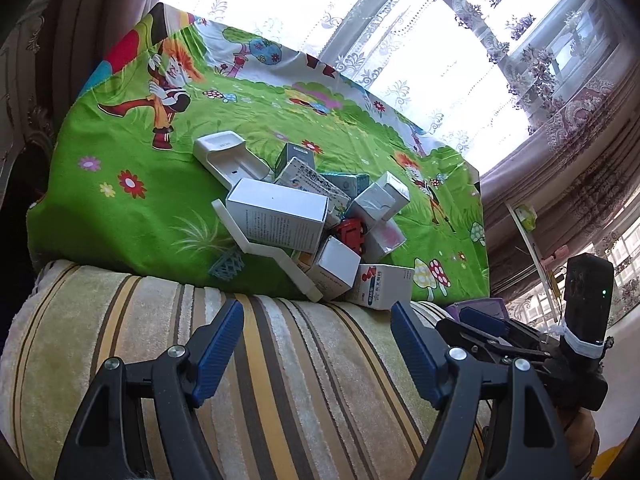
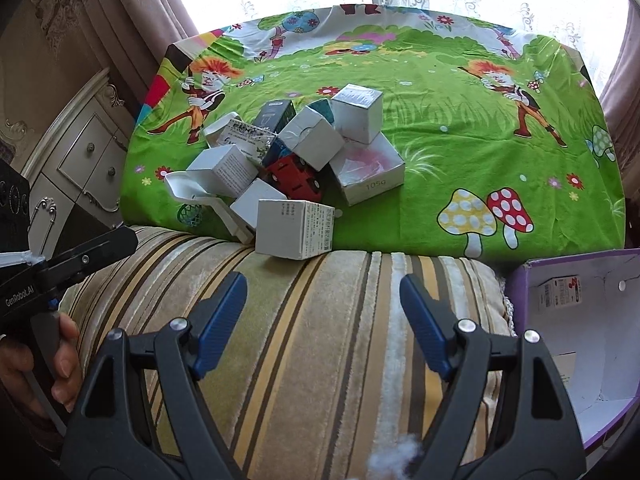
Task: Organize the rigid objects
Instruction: 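Return both tools to the pile and grasp a white cube box with the right gripper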
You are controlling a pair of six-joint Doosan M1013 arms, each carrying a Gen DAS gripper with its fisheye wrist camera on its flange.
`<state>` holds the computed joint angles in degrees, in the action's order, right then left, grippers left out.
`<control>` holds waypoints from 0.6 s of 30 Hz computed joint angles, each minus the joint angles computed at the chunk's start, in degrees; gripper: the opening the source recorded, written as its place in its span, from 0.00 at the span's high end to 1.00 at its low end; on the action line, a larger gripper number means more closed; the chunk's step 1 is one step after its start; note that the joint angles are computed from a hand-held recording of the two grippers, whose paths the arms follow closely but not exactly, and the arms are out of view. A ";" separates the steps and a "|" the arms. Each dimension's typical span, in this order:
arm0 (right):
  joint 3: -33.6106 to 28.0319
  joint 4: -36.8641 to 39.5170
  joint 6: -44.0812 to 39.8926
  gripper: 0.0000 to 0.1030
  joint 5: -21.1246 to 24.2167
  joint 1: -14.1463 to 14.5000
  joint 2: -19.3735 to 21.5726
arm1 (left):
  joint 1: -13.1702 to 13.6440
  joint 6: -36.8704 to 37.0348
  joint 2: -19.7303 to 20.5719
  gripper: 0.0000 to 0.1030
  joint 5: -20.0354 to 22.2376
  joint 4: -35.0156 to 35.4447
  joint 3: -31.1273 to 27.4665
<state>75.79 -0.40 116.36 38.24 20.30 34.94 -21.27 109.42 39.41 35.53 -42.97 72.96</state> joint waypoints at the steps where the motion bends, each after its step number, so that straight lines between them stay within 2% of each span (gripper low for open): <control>1: -0.59 -0.27 0.00 0.21 0.32 0.15 0.39 | 0.05 -0.45 0.04 0.24 -0.17 0.71 -0.23; 3: -1.66 -0.30 -0.55 0.21 0.95 0.30 1.09 | 0.22 -1.04 0.17 0.19 -0.49 1.40 -0.69; 18: -8.51 1.03 -2.76 0.21 6.05 0.63 5.72 | 0.40 -4.17 3.79 0.16 3.22 8.59 -8.24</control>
<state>67.28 0.63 113.60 44.29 20.93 40.66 -20.87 105.25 43.20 38.76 -34.39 64.72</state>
